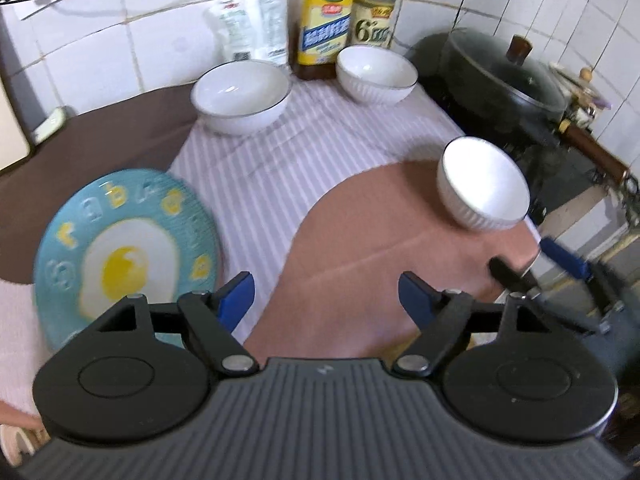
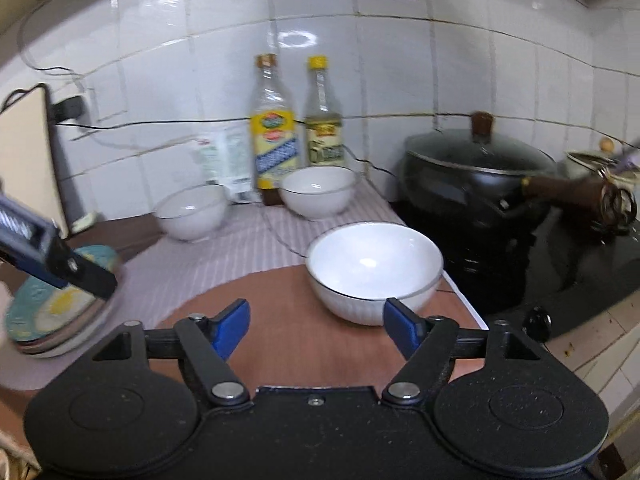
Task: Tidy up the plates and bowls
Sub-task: 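Move both grippers to the white bowl rim on the pink mat and close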
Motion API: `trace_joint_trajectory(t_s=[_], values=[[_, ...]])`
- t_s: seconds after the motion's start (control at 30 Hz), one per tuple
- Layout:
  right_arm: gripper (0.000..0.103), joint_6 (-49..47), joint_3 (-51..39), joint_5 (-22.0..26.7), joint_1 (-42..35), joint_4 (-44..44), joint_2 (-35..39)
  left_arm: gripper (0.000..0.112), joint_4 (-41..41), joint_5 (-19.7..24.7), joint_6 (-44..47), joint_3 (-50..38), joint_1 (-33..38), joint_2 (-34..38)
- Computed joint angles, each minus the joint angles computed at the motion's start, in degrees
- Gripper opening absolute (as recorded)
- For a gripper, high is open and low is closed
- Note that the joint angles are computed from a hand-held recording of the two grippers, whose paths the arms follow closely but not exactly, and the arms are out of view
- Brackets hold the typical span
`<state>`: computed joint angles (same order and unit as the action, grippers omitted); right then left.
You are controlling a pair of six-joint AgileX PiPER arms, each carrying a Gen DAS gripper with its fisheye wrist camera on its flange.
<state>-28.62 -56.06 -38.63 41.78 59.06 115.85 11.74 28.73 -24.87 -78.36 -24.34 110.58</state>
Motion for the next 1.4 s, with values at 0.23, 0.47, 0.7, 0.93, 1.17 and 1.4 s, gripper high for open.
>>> trace_joint_trajectory(t_s=[0.23,0.47,0.7,0.93,1.17,1.4], values=[[0.091,2.1,-4.3,-2.1,-3.5,-3.7,7.7,0.079,-3.0,-8.0,3.2,-5.6,-3.2,6.1],[0.097,2.4,-9.1,-1.1,-7.4,-6.4,13.0,0.083,-8.9,-4.7,5.4,-20.8,-4.9,16.9],[0.1,7.2,-10.7,0.9,-10.7,-13.5,14.8,0.083,-12.2,5.4,10.5,-40.5,-5.5,30.5],[0.102,6.5,-12.6,2.2,-12.2,-17.8,15.6,0.071,-15.4,11.8,11.9,-52.5,-4.8,37.8],[0.102,8.4,-12.7,2.6,-13.0,-20.8,15.9,0.035,-17.5,18.0,11.6,-60.4,-3.8,42.5],[0.103,6.7,-13.2,3.7,-12.6,-19.0,15.6,0.024,-16.9,14.7,11.8,-55.8,-4.5,40.4]])
